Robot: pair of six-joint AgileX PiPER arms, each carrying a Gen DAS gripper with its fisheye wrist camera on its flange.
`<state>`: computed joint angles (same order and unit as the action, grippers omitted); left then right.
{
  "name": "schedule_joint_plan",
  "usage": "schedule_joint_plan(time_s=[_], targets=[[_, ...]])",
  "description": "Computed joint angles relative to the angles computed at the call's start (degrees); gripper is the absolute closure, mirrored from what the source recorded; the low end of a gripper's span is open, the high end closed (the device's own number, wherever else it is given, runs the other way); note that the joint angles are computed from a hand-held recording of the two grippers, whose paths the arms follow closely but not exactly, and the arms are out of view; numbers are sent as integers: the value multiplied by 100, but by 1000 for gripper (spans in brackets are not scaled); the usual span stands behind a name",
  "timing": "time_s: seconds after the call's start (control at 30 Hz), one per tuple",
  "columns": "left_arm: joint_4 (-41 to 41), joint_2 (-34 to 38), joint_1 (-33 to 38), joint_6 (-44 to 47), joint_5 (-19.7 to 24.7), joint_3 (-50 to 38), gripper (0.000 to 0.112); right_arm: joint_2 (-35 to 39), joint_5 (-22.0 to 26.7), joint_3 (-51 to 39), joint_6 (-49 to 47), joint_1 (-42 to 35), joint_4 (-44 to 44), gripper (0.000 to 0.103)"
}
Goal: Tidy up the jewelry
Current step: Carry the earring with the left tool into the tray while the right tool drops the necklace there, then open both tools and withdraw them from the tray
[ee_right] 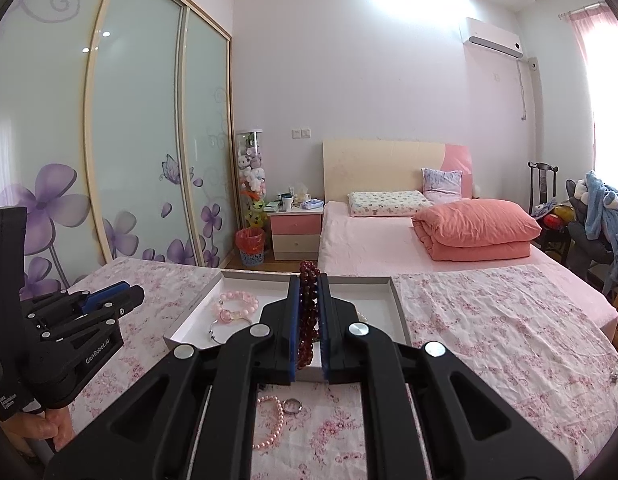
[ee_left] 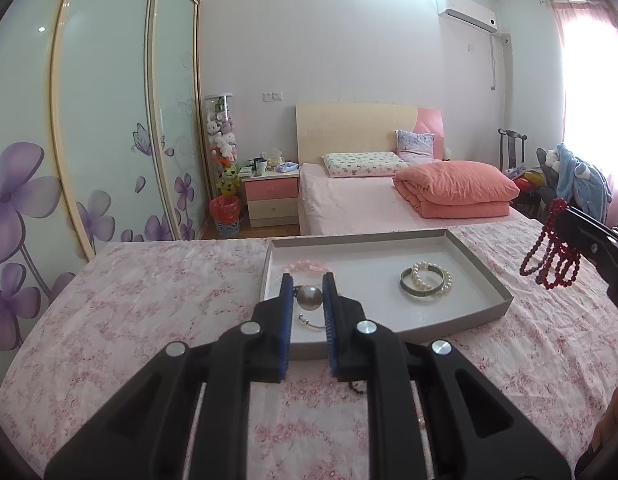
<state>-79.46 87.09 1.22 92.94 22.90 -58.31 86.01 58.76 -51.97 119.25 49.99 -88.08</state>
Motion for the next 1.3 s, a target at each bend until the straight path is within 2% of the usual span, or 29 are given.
schedule_joint_plan(time_s=[0.27, 0.4, 0.57, 0.77, 0.93, 1.0, 1.07, 1.13, 1.3], targets=[[1061, 875, -440, -1303, -191, -1139, 97, 313, -955, -456, -205, -958, -121, 94], [1661, 1398, -659, -1963, -265, -1737, 97, 628, -1605, -777, -347, -1554, -78, 94], [2825, 2198, -799, -3310, 109, -2749, 97, 1119, -2488, -1200, -567, -2240, 220, 94], [3920, 2991, -991, -4497, 399, -3736, 97, 1740, -3184, -1773, -1193, -2783, 901, 94], [4447, 3543, -1038, -5134, 775, -4500, 96, 1970, -3285, -2005, -1773, -2886, 1429, 92], [4548, 3751, -1016, -5335, 1019, -4818, 96, 1959, -3276, -1958, -1755, -2878, 1410, 85], [4557, 3947, -975, -5499, 1280, -5129, 95, 1949, -3200, -1918, -1611, -2860, 1287, 59], [4613, 4093, -951, -5649, 1464, -5382, 92, 1874, -3127, -1787, -1386, -2838, 1071, 58], [4621, 4147, -862, -5817, 1566, -5492, 91, 1759, -3064, -1662, -1338, -2796, 1057, 58]])
